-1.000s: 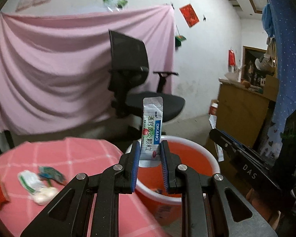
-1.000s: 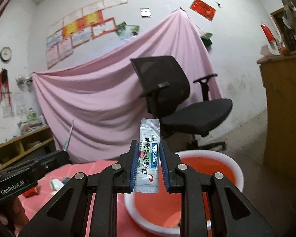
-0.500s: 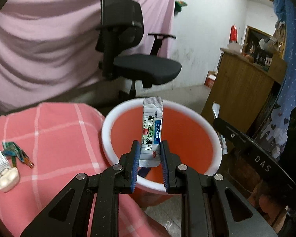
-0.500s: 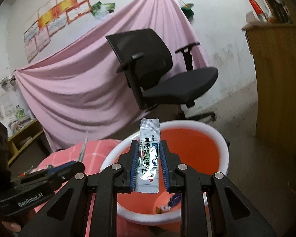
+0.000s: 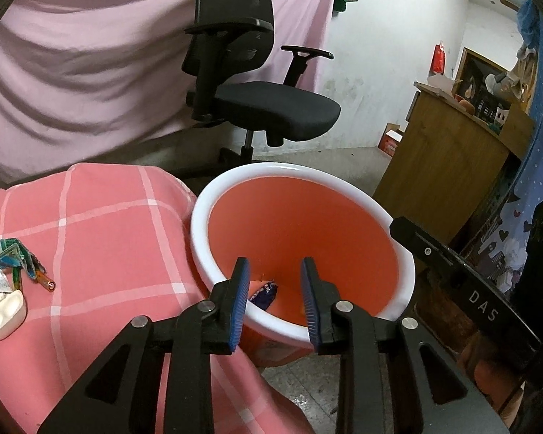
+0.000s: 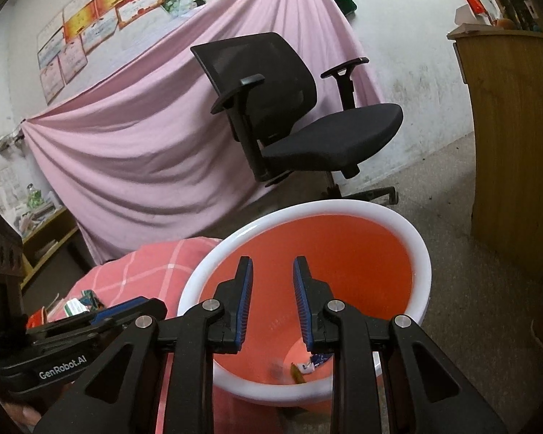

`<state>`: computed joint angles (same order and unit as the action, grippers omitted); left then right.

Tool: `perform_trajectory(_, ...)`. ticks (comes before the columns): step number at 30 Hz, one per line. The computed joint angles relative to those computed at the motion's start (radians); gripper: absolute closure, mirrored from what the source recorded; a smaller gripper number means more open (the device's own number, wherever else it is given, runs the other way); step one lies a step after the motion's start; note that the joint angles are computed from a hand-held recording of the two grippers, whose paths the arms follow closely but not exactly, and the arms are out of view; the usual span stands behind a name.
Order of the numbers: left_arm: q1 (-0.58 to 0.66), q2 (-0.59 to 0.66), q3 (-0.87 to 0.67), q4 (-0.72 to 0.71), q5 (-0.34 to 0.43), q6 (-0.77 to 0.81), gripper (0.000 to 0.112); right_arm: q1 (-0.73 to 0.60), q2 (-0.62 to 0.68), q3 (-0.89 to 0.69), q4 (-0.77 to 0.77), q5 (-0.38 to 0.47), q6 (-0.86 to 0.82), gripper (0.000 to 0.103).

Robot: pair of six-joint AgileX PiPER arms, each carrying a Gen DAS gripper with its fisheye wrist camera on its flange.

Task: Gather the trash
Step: 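Open the right gripper to drop the tube into the bucket, then move both open grippers back over the table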

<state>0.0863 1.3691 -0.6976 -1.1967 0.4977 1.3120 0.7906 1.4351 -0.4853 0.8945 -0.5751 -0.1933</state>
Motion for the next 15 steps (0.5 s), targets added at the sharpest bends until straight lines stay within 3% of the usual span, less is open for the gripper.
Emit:
perform_trajectory(6, 0.042, -0.054, 0.038, -0.058, -0.011, 0.06, 0.088, 0.007, -0.001, -0.008, 0.007, -0.01, -0.01, 0.081)
perform_trajectory(9, 0.088, -0.106, 0.065, -0.096, -0.008, 0.103, 0.088, 0.032, -0.006, -0.022, 0.037, -0.029, -0.038, 0.072)
perform_trajectory(13, 0.18, -0.176, 0.094, -0.167, 0.015, 0.171, 0.088, 0.096, -0.008, -0.056, 0.099, -0.084, -0.097, 0.07)
perform_trajectory(15, 0.253, -0.211, 0.103, -0.195, 0.052, 0.202, 0.088, 0.127, 0.002, -0.078, 0.109, -0.113, -0.106, 0.061)
